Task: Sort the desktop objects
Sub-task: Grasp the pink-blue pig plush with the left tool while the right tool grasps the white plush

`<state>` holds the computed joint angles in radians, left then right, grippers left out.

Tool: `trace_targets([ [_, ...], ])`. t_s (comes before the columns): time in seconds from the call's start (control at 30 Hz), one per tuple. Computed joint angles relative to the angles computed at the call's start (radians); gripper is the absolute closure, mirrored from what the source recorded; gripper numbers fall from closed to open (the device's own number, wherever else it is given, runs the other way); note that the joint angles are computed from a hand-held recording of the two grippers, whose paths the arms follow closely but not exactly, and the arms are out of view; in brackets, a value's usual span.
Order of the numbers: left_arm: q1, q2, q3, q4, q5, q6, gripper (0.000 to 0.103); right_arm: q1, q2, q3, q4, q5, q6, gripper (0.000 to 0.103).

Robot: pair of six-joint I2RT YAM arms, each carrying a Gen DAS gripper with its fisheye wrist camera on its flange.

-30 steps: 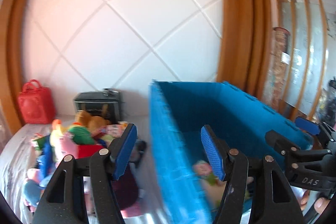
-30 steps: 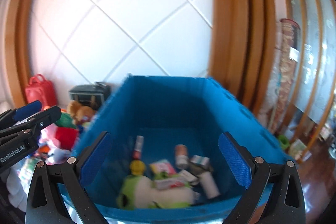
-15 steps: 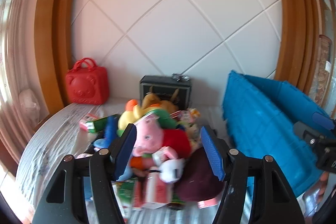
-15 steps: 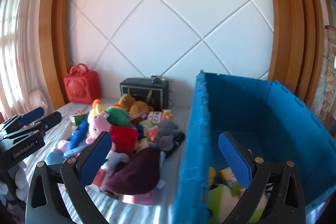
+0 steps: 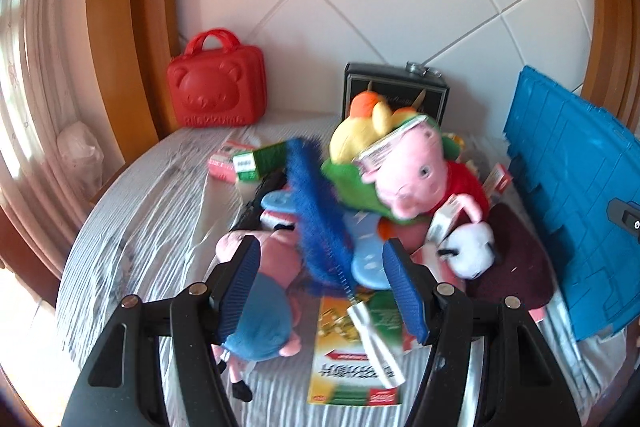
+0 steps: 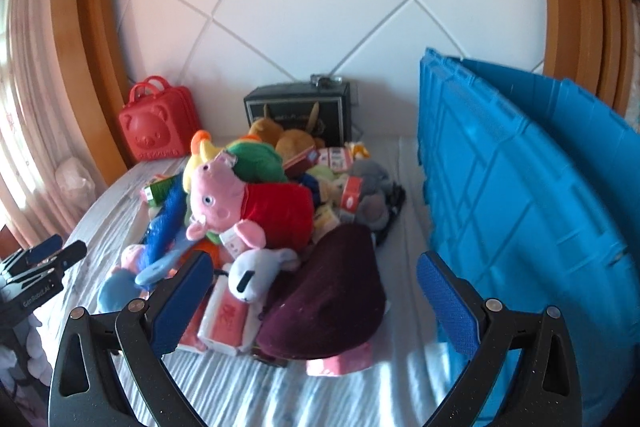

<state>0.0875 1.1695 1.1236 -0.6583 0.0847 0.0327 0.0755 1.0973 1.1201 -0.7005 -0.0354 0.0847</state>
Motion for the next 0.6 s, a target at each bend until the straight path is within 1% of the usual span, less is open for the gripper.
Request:
trace_targets([
  [0.17, 0.099, 0.052, -0.052, 0.037, 0.042, 0.06, 0.04, 0.049, 0.057, -0.048, 0.043, 0.051, 0.028, 0.0],
  [0.27, 0.165, 0.116, -0.065, 0.058, 0.044, 0.095, 0.04, 0.066, 0.093, -0.065, 0.062, 0.07, 0.03, 0.0],
  [0.43, 0.243, 0.244, -0.038, 0.054, 0.055, 0.13, 0.04, 0.085, 0.16, -0.065, 0.076, 0.094, 0.042, 0.0],
  [0.6, 0.255, 0.338, 0.034, 0.013, 0.073, 0.137, 0.04, 0.092, 0.231, -0.029, 0.065, 0.096, 0.05, 0.0],
])
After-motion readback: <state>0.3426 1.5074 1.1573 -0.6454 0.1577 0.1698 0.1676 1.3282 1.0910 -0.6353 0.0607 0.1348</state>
